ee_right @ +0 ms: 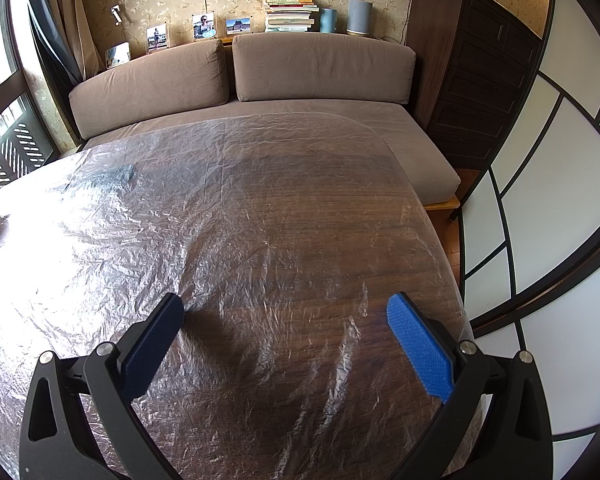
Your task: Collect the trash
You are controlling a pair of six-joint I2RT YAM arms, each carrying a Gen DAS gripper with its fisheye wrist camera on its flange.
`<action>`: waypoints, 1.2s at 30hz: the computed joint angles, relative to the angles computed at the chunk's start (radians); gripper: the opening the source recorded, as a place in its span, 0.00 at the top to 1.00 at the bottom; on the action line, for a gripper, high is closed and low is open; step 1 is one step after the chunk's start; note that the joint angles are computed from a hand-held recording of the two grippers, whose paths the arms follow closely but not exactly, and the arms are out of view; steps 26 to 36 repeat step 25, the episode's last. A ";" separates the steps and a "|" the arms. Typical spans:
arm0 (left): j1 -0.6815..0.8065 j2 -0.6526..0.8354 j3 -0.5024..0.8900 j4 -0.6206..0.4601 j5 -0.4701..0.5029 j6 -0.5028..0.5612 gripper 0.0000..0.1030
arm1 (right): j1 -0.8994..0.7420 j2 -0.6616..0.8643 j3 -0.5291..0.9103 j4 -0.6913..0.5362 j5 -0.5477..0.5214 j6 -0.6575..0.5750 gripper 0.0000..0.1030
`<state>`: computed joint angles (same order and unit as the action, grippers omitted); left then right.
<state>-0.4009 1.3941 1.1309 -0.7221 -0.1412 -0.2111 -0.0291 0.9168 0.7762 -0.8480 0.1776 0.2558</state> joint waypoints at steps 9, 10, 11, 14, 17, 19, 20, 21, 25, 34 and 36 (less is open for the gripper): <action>0.000 0.000 0.001 -0.001 0.000 0.000 0.01 | 0.000 0.000 0.000 0.000 0.000 0.000 0.04; 0.000 0.000 0.002 -0.002 0.000 -0.001 0.01 | 0.000 0.000 0.000 0.000 0.000 0.000 0.04; 0.000 0.000 0.002 -0.002 0.001 -0.001 0.01 | 0.000 0.000 0.000 0.000 0.000 0.000 0.04; -0.001 0.000 -0.002 0.001 0.000 -0.002 0.01 | 0.000 -0.001 0.000 0.000 0.000 0.000 0.04; -0.001 0.001 0.000 0.002 0.003 0.001 0.01 | 0.000 -0.001 -0.001 0.000 0.000 0.000 0.04; -0.007 0.002 -0.001 0.002 -0.001 -0.002 0.01 | 0.000 -0.001 -0.001 0.000 0.000 0.000 0.04; -0.012 0.002 0.002 -0.001 -0.003 -0.006 0.01 | 0.000 -0.001 -0.001 0.000 0.000 0.000 0.04; -0.012 0.002 0.002 -0.001 -0.003 -0.006 0.01 | 0.000 0.000 -0.001 0.001 0.000 0.000 0.04; -0.013 0.002 0.001 0.000 -0.004 -0.008 0.01 | -0.001 -0.001 -0.001 0.000 0.000 -0.001 0.04; -0.013 0.002 0.001 0.000 -0.004 -0.008 0.01 | -0.001 -0.001 -0.001 0.000 0.000 -0.001 0.04; -0.013 0.002 0.001 0.000 -0.004 -0.008 0.01 | -0.001 -0.001 -0.001 0.000 0.000 -0.001 0.04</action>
